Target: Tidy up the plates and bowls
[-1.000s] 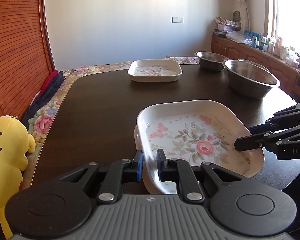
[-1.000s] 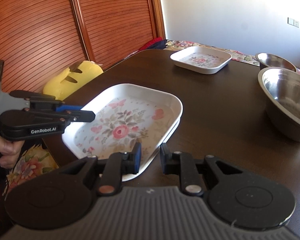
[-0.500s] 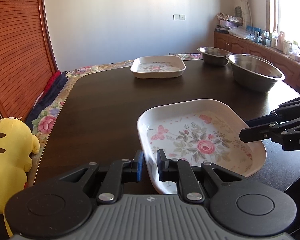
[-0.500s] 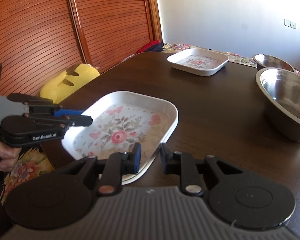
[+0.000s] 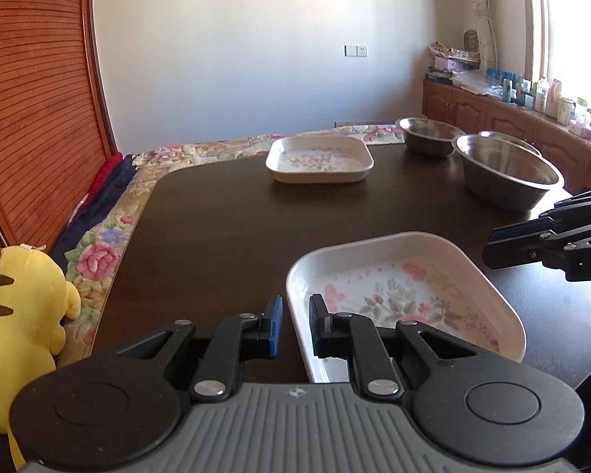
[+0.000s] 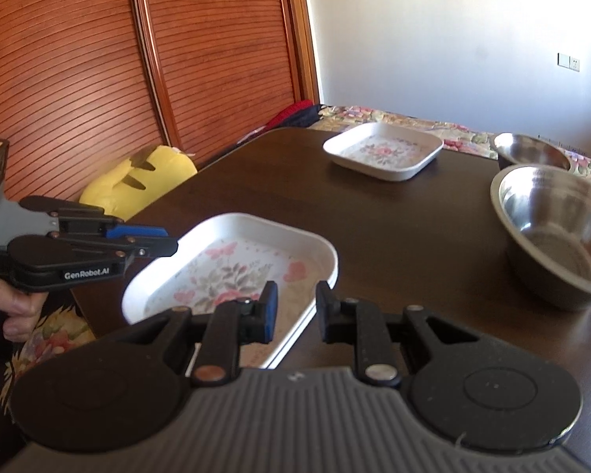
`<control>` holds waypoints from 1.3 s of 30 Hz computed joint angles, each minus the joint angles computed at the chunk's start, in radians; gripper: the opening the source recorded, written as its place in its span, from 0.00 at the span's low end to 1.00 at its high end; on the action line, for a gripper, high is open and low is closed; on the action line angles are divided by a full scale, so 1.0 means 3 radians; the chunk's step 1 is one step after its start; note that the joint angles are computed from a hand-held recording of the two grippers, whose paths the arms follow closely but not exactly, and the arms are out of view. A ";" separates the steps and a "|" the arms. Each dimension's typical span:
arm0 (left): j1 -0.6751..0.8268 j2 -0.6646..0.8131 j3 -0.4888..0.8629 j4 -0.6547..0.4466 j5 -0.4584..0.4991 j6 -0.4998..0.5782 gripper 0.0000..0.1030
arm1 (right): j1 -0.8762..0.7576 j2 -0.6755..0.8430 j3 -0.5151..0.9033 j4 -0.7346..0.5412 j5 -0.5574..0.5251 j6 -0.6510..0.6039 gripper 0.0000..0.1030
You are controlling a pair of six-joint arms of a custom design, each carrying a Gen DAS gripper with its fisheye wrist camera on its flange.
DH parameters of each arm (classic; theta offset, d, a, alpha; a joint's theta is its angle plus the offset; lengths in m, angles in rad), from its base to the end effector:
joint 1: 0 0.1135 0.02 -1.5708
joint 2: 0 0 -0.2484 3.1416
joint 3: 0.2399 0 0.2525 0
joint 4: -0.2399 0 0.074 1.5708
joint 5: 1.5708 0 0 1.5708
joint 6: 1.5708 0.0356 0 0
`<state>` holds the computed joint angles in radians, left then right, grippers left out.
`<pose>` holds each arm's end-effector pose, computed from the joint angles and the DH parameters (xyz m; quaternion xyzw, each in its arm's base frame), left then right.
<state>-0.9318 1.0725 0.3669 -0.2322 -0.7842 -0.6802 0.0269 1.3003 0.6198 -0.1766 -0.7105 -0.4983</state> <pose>0.1309 -0.1340 0.1383 -0.0078 0.8862 0.0439 0.4612 0.2474 0.0299 0.1688 -0.3454 0.8168 0.2404 0.3946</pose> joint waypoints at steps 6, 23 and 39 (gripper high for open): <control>0.0329 -0.0032 0.0073 0.0162 0.0202 0.0389 0.16 | 0.0008 0.0131 0.0207 0.0010 -0.0043 0.0013 0.23; 0.1420 0.0457 0.0694 0.0862 0.0975 0.1610 0.20 | 0.0194 0.0865 0.1309 0.0079 0.0136 0.0380 0.23; 0.2147 0.1464 0.1310 0.1373 0.1624 0.1982 0.74 | 0.0425 0.1974 0.2382 0.0050 0.0651 0.0821 0.65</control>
